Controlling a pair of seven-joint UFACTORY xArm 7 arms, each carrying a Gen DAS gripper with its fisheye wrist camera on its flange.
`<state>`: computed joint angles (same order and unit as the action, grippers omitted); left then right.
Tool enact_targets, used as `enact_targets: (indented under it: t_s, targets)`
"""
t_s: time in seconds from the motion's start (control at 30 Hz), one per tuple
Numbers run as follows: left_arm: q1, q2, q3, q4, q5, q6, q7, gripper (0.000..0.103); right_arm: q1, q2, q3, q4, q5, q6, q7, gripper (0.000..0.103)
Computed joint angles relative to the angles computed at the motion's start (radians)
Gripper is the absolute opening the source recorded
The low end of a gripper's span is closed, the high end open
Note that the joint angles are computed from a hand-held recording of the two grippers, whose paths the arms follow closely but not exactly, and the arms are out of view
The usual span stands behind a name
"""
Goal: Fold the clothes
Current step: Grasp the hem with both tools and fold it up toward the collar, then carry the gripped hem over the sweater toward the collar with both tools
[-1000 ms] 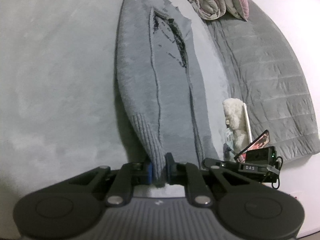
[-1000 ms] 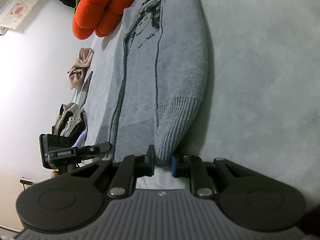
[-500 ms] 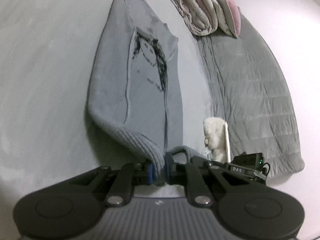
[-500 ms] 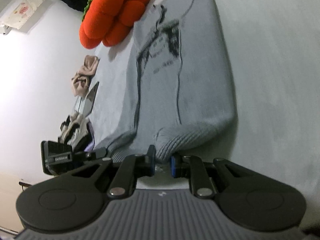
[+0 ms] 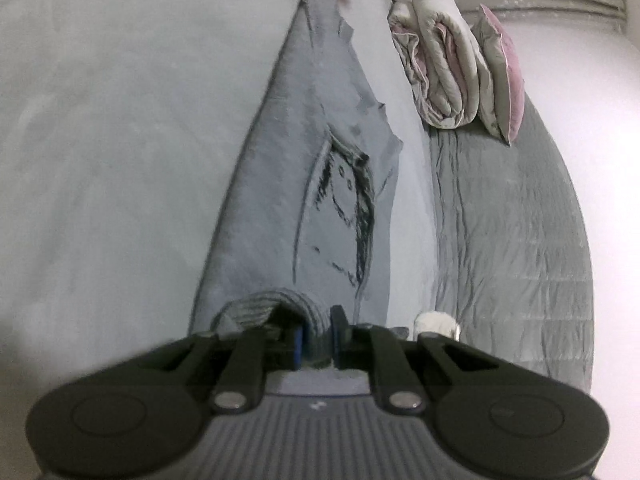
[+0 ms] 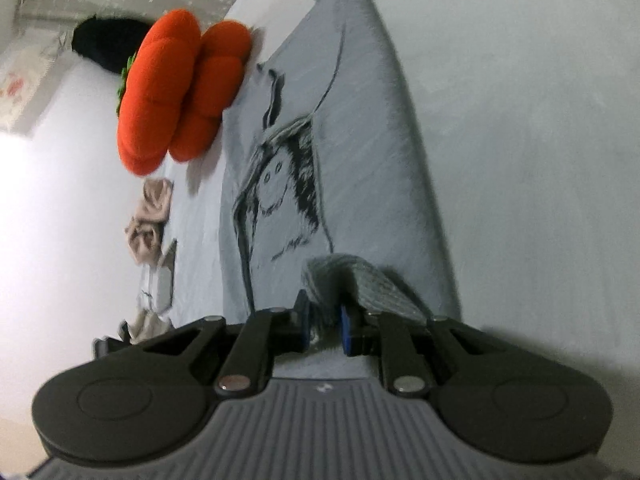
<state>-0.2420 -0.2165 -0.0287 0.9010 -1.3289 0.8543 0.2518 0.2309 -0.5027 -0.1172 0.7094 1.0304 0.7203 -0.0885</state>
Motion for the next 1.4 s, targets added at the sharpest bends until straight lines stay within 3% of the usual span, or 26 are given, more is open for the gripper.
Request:
enact_targets:
  t_s: [0.17, 0.27, 0.33, 0.43, 0.6, 0.87, 1.07, 1.27, 1.4]
  targets:
    - [-0.001, 0.024, -0.001, 0.015, -0.097, -0.006, 0.064, 0.044, 0.005, 0.017, -0.045, -0.004, 0.125, 0.021, -0.09, 0.026]
    - [0.002, 0.026, -0.008, 0.029, -0.113, -0.016, 0.088, 0.053, -0.006, 0.012, -0.037, 0.0, 0.181, 0.005, -0.126, 0.042]
    - [0.002, 0.021, -0.016, 0.036, -0.094, -0.039, 0.087, 0.056, -0.018, 0.003, -0.022, 0.0, 0.194, -0.024, -0.136, 0.042]
    - [-0.005, 0.002, -0.031, 0.043, -0.037, -0.097, 0.1, 0.054, -0.034, -0.017, 0.013, -0.004, 0.154, -0.1, -0.133, 0.042]
    - [-0.026, -0.037, -0.047, 0.037, 0.177, -0.199, 0.085, 0.051, -0.04, -0.049, 0.062, -0.013, -0.05, -0.205, -0.123, 0.042]
    - [-0.062, -0.045, -0.026, 0.012, 0.328, -0.274, 0.054, 0.043, 0.038, -0.034, 0.011, -0.021, -0.176, -0.214, -0.103, 0.042]
    - [-0.081, -0.033, -0.001, 0.016, 0.318, -0.267, 0.058, 0.031, 0.065, -0.027, -0.013, -0.023, -0.188, -0.207, -0.082, 0.039]
    - [-0.092, -0.028, -0.007, 0.023, 0.296, -0.267, 0.092, 0.03, 0.08, -0.031, -0.027, -0.023, -0.173, -0.193, -0.089, 0.036]
    - [-0.088, -0.015, -0.02, 0.028, 0.344, -0.266, 0.061, 0.03, 0.074, -0.026, -0.025, -0.019, -0.178, -0.176, -0.089, 0.036]
